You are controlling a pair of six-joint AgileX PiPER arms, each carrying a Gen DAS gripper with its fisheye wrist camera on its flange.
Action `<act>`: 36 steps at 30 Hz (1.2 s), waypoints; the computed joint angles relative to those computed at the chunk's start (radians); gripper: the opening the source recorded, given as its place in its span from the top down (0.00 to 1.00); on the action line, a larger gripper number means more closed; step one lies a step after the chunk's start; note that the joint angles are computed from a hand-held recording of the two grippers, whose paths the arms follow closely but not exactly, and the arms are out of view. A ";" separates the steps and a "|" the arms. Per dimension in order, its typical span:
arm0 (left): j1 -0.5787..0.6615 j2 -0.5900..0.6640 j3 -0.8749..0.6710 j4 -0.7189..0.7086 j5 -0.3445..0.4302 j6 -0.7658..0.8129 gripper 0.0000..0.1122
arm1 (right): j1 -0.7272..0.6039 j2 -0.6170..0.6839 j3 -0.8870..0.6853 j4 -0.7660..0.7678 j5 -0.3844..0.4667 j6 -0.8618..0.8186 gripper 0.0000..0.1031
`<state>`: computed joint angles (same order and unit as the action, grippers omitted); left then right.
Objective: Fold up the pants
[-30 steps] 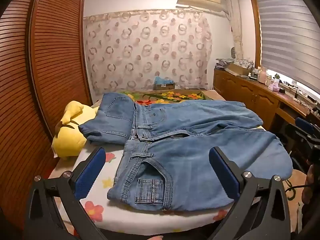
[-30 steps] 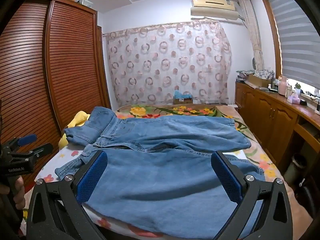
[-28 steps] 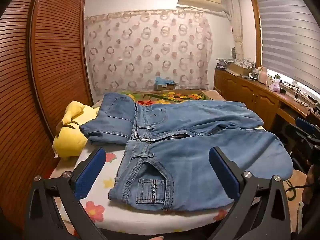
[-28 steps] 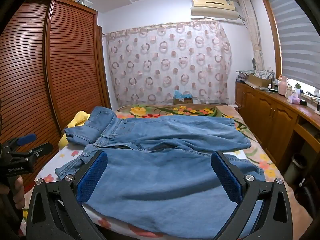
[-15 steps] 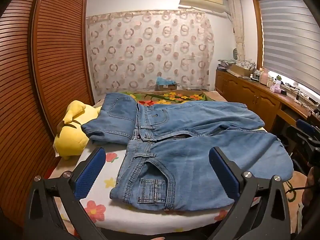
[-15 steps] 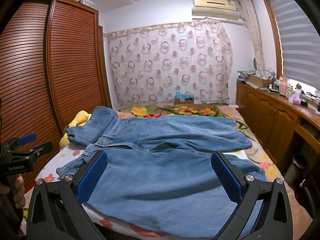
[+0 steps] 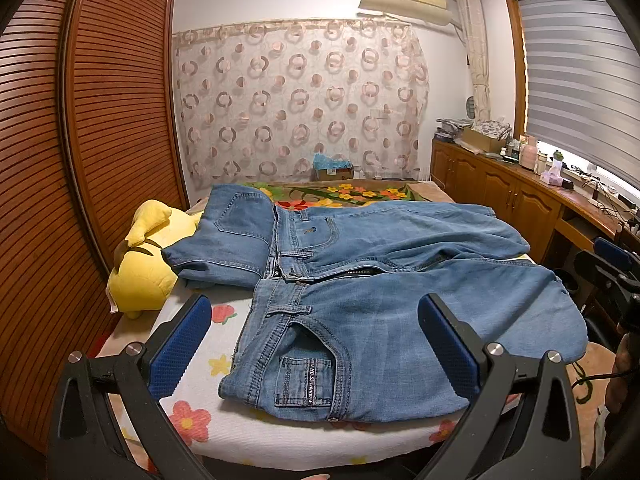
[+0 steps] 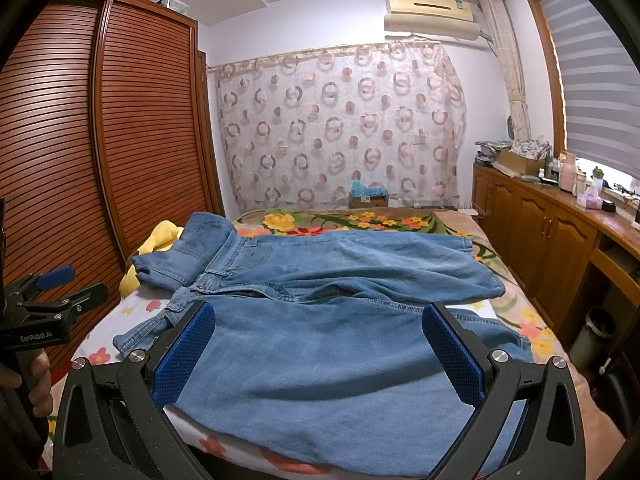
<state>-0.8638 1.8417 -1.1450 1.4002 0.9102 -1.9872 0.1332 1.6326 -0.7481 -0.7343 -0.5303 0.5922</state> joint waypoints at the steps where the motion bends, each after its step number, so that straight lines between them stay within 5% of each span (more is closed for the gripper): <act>1: -0.001 0.001 -0.002 -0.002 0.002 0.000 0.08 | 0.001 -0.001 0.000 0.002 0.001 -0.001 0.00; 36: 0.013 -0.033 0.043 0.018 -0.010 -0.016 0.08 | -0.005 0.008 -0.004 -0.005 -0.004 0.002 0.00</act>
